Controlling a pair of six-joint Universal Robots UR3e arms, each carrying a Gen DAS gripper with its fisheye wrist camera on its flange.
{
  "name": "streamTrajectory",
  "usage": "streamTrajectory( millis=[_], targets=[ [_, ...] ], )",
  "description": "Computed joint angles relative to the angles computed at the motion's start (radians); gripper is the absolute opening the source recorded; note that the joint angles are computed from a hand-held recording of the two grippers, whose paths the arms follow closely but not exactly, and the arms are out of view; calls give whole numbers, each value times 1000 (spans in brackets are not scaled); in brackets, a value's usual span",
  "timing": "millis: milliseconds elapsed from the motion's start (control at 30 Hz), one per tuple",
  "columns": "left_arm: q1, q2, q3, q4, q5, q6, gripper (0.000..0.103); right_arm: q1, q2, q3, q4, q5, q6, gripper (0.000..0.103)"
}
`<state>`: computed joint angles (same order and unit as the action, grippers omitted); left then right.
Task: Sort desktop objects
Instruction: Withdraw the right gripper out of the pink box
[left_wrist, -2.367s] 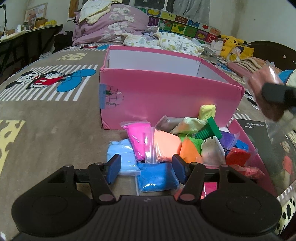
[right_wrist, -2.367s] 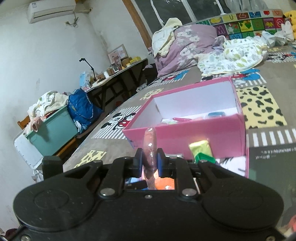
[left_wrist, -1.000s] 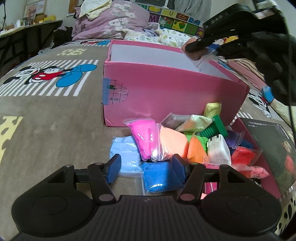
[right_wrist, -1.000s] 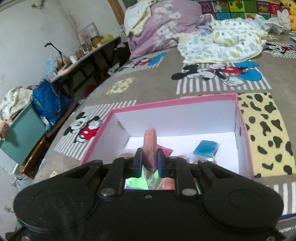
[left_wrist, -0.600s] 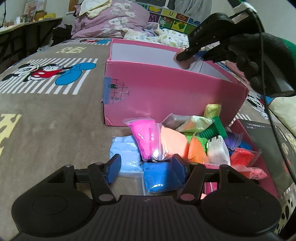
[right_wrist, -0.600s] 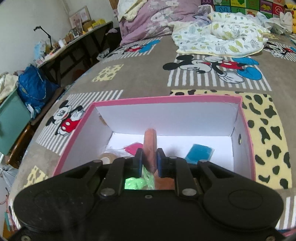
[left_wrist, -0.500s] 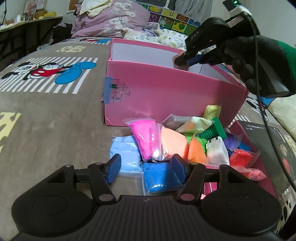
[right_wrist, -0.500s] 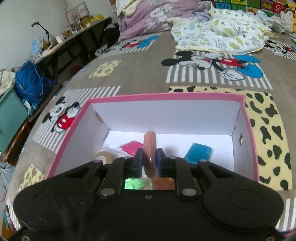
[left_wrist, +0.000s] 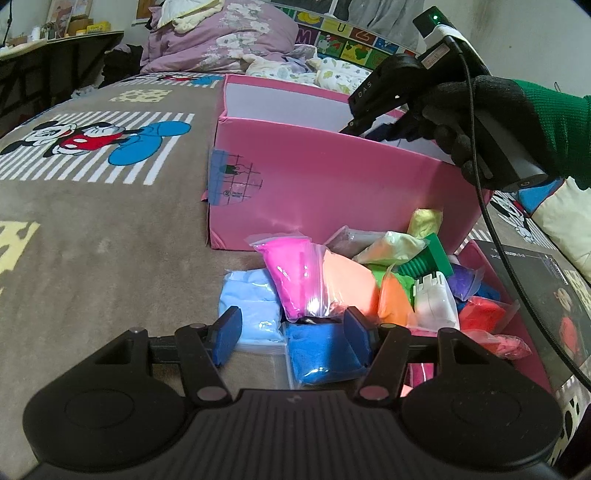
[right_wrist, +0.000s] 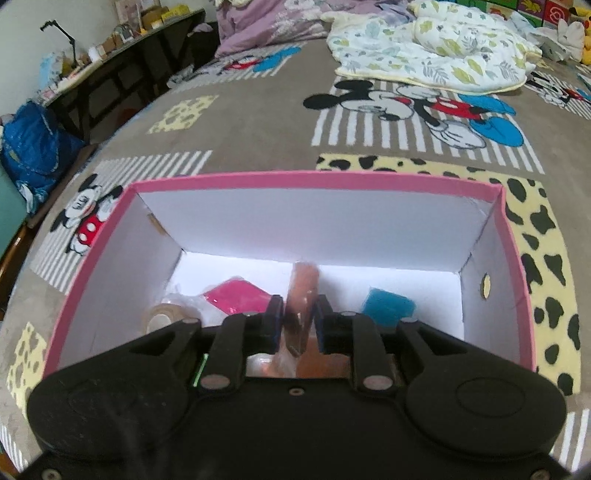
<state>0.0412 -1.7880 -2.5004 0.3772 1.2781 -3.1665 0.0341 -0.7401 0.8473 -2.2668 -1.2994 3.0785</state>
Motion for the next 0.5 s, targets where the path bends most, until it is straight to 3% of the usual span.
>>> streamTrajectory(
  millis=[33,100,300,500],
  targets=[
    [-2,-1,1,0,2,0,60,2,-1,-2,3,-8,3,48],
    [-5,-1,1,1,6,0,60,1,-22,33,-35,-15,11,58],
    [-20,-23,3,27,28,0,60,-30,-125,170,-112,27,15,61],
    [-13,-35,-5,48,19,-5,63,-102,-334,484,-277,148,22,63]
  ],
)
